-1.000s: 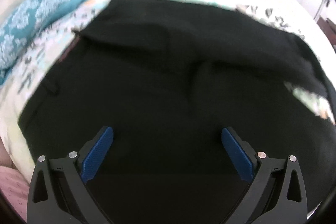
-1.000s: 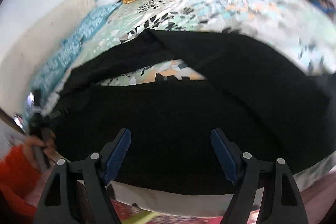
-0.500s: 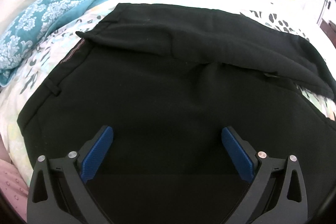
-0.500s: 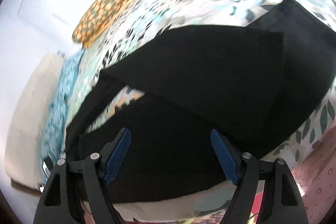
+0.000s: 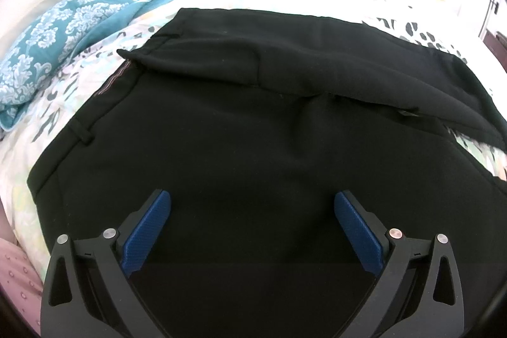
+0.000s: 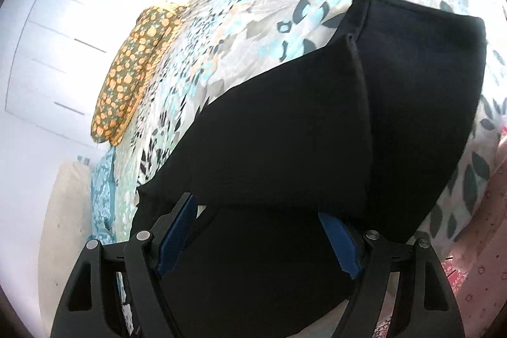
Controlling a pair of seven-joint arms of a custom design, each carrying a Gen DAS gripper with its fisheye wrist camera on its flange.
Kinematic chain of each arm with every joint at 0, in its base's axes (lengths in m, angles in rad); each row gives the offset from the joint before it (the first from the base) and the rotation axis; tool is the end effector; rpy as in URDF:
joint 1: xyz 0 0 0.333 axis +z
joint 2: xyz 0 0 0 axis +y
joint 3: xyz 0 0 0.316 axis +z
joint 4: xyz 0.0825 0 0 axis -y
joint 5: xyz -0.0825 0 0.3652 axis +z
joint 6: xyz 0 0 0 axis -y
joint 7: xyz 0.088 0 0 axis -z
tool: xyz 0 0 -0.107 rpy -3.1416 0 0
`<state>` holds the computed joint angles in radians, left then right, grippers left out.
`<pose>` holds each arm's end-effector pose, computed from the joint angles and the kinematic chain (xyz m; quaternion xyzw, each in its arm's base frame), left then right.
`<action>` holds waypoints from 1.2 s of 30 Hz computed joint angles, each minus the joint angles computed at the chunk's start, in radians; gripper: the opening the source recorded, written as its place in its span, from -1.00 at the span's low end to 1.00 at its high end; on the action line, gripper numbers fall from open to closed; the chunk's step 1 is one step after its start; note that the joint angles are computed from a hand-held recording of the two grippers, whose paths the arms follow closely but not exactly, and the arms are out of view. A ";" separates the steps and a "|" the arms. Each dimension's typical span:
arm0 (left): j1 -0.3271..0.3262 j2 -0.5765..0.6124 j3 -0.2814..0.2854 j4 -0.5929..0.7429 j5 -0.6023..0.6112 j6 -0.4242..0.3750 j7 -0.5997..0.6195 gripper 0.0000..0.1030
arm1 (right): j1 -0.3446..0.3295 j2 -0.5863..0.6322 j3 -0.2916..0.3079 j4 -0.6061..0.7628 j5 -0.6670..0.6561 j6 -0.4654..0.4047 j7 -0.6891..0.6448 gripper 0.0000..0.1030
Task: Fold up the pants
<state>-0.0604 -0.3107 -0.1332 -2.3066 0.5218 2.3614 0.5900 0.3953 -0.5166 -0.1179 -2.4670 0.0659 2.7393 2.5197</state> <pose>0.4618 -0.0886 0.5156 -0.8180 0.4982 -0.1217 0.2604 0.4108 0.1064 0.5750 -0.3765 0.8425 -0.0129 0.3850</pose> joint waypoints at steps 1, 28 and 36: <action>0.000 0.000 -0.001 0.000 0.001 0.000 -0.001 0.99 | -0.020 -0.003 0.014 0.000 -0.018 -0.004 0.014 0.52; 0.040 0.640 -0.044 0.993 -0.738 -0.294 0.510 0.99 | 0.137 -0.163 -0.067 0.073 -0.075 0.059 -0.445 -0.76; 0.057 0.817 -0.085 1.159 -0.707 -0.298 0.284 0.99 | 0.257 -0.250 -0.142 0.089 -0.033 0.038 -0.604 -0.76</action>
<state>-0.0034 0.5065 -0.2180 -1.1477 -0.1850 2.0630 0.8741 0.6528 -0.7666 -0.2600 -2.3785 0.0328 2.7772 1.9159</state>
